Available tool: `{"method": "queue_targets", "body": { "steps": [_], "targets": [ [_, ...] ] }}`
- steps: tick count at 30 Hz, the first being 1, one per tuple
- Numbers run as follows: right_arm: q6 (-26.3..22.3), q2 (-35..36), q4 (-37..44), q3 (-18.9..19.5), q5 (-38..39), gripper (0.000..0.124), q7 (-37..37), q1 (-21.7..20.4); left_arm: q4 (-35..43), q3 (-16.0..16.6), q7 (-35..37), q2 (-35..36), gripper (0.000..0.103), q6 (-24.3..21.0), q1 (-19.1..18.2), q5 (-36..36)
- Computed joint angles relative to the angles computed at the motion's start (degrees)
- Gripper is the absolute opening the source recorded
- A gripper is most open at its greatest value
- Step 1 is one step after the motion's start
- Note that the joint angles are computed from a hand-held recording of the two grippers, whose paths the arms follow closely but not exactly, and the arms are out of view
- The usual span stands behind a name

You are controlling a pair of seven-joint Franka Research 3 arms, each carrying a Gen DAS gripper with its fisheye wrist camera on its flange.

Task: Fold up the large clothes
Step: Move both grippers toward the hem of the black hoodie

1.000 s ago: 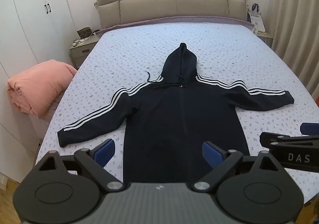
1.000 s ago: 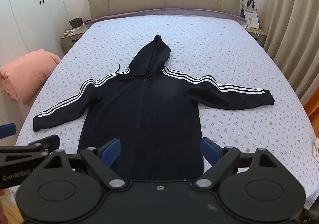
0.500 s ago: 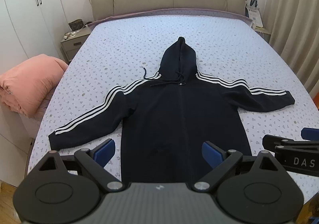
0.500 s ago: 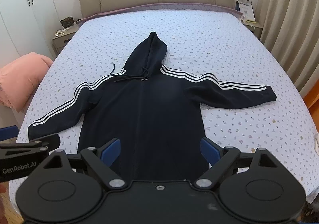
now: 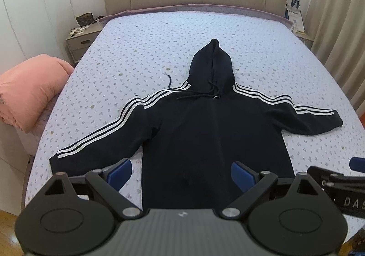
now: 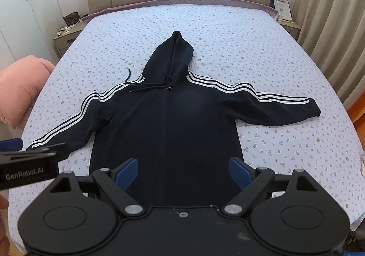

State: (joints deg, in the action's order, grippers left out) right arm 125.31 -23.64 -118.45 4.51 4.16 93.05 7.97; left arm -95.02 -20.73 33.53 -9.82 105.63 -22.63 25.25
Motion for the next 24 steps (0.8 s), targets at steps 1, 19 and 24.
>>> {"method": "queue_targets", "body": {
  "steps": [1,19,24],
  "targets": [
    [-0.27,0.20,0.24,0.32,-0.39,0.102,0.54,-0.11,-0.31,0.32,0.31,0.00,0.096,0.59,0.09,-0.44],
    [0.47,1.39,-0.20,-1.04,-2.09,0.102,6.85,-2.04,5.44,0.57,5.14,8.15,0.096,2.13,-1.95,-0.97],
    [1.27,4.28,1.75,-3.18,1.50,0.102,2.56,-1.80,10.10,0.54,2.42,11.32,0.096,-2.62,-3.84,1.60]
  ]
}}
